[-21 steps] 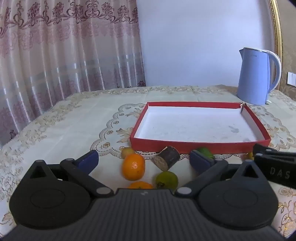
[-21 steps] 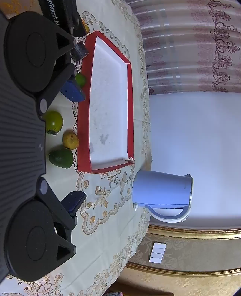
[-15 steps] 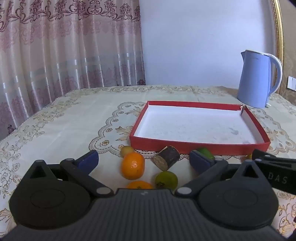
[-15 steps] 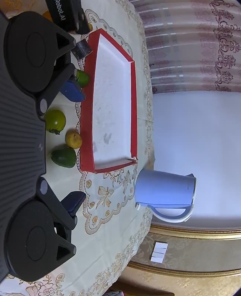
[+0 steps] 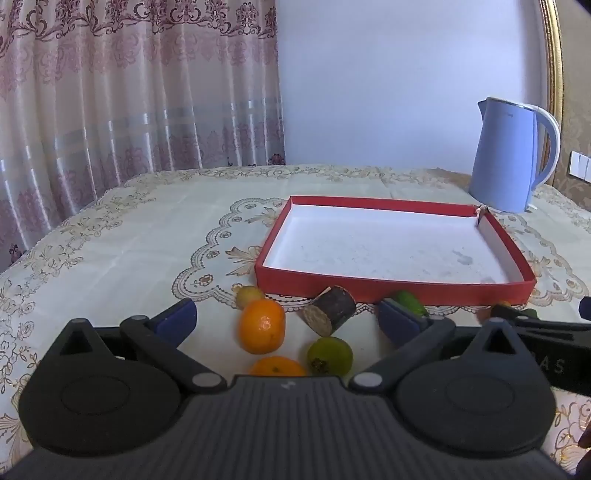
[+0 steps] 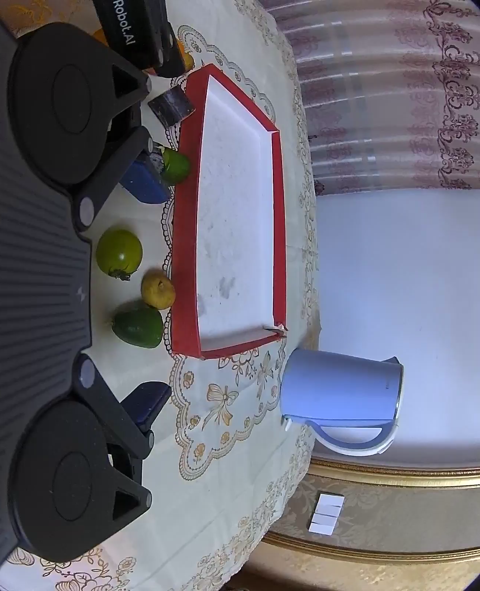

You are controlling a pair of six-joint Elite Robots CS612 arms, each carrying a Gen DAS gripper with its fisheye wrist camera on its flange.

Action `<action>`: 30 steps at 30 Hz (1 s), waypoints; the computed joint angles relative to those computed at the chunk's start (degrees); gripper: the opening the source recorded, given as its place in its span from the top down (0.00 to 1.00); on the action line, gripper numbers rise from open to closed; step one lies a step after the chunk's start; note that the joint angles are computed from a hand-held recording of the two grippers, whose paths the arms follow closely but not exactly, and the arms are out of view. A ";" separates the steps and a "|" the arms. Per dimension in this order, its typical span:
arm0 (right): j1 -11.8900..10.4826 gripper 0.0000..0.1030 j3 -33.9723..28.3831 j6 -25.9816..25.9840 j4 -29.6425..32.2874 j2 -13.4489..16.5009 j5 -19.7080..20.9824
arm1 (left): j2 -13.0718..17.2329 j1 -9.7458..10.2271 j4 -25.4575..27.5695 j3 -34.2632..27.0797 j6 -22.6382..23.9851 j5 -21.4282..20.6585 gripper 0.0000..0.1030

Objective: Organize fruits
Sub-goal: 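Move the right gripper toward the green lime beside the yellow fruit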

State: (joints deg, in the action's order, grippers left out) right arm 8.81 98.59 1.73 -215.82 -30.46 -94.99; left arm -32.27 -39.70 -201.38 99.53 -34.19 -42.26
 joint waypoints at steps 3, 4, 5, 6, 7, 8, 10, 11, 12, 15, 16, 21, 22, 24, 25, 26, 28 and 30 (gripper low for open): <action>-0.04 0.00 0.11 -0.09 0.23 -0.12 0.45 | 0.01 -0.03 -0.50 -0.01 0.66 -0.12 0.00; -0.04 0.00 0.16 -0.13 0.21 -0.11 0.70 | -0.01 -0.02 -0.62 0.00 0.72 -0.24 0.00; -0.03 0.00 0.21 -0.18 0.24 -0.12 0.79 | 0.00 -0.01 -0.81 0.02 0.71 -0.30 0.00; -0.06 0.00 0.23 -0.34 0.11 -0.09 0.84 | -0.03 0.00 -0.79 0.01 0.72 -0.41 0.00; -0.06 0.00 0.25 -0.48 0.15 -0.11 0.84 | -0.07 -0.02 -0.74 -0.01 0.63 -0.59 0.00; -0.05 0.00 0.28 -0.50 0.19 -0.11 0.85 | -0.12 0.01 -0.84 0.05 0.53 -0.85 0.00; -0.10 0.00 0.41 -0.37 0.29 -0.19 1.09 | -0.15 0.01 -1.17 0.11 0.57 -1.16 0.00; -0.14 0.00 0.47 -0.29 0.28 -0.21 1.27 | -0.12 -0.03 -1.30 0.09 0.66 -1.10 0.00; -0.17 0.00 0.48 -0.25 0.44 -0.29 1.37 | -0.16 -0.04 -1.37 0.16 0.67 -1.11 0.00; -0.24 0.00 0.31 -0.31 0.80 -0.28 1.49 | -0.17 -0.02 -1.62 0.22 0.94 -1.32 0.00; -0.25 0.00 0.33 -0.29 0.79 -0.26 1.50 | -0.17 -0.01 -1.59 0.22 1.04 -1.36 0.00; -0.35 0.00 0.38 -0.20 0.91 -0.19 1.47 | -0.21 0.14 -1.75 0.44 1.05 -1.54 0.00; -0.34 0.00 0.39 -0.16 0.83 -0.16 1.39 | -0.23 0.16 -1.80 0.49 0.88 -1.61 0.00; -0.37 0.00 0.39 -0.23 0.72 -0.15 1.28 | -0.28 0.20 -1.94 0.61 0.75 -1.68 0.00; -0.37 0.00 0.37 -0.31 0.87 -0.19 1.31 | -0.28 0.21 -2.00 0.65 0.96 -1.66 0.00; -0.42 0.00 0.41 -0.43 0.93 -0.24 1.50 | -0.29 0.22 -2.03 0.68 1.02 -1.64 0.00; -0.61 0.00 0.72 -0.89 0.20 -0.22 1.86 | -0.29 0.23 -2.27 0.87 1.56 -1.46 0.00; -0.59 0.00 0.88 -0.84 -1.24 0.05 0.78 | -0.14 0.24 -2.92 0.99 1.95 -1.34 0.00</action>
State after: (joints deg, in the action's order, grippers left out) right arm 8.22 99.47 0.89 -217.06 -30.41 -94.21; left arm -32.41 -39.46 -204.30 100.52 -32.24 -43.61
